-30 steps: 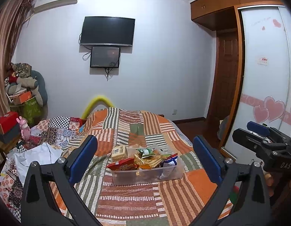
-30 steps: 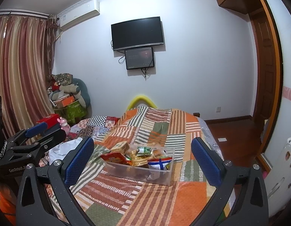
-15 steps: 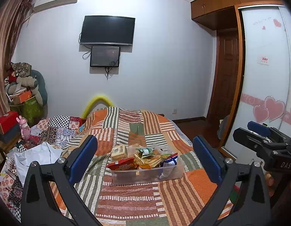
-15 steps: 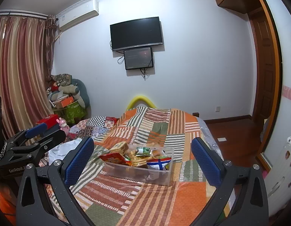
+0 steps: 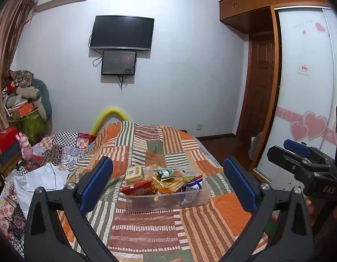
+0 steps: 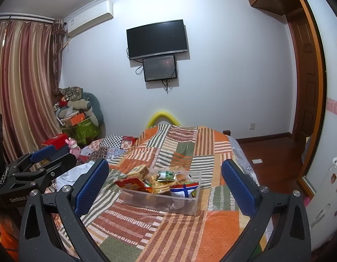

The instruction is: Organize snacks

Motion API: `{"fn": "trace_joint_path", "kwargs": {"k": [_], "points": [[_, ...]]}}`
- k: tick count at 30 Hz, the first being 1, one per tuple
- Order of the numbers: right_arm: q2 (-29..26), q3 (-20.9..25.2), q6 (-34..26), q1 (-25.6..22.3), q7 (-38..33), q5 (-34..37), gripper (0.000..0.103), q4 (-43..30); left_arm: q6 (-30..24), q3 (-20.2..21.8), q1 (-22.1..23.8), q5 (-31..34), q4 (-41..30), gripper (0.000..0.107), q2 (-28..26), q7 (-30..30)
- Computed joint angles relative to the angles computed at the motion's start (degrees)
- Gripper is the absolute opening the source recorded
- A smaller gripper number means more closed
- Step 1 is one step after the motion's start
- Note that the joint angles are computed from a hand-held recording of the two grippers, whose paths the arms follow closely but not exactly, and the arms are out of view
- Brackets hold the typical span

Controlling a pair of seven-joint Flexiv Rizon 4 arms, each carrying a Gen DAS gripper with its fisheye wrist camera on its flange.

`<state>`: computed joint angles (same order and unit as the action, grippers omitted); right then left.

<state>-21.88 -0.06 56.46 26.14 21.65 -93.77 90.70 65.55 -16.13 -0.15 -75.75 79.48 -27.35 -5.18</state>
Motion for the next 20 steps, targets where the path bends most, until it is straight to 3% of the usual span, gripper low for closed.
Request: {"fn": "trace_joint_path", "kwargs": {"k": [20], "points": [[-0.24,-0.15,-0.1,0.08,-0.33,0.08,0.103,-0.14,-1.01,0.64,-0.62,-2.25,1.06,0.103,0.91,2.77]]}}
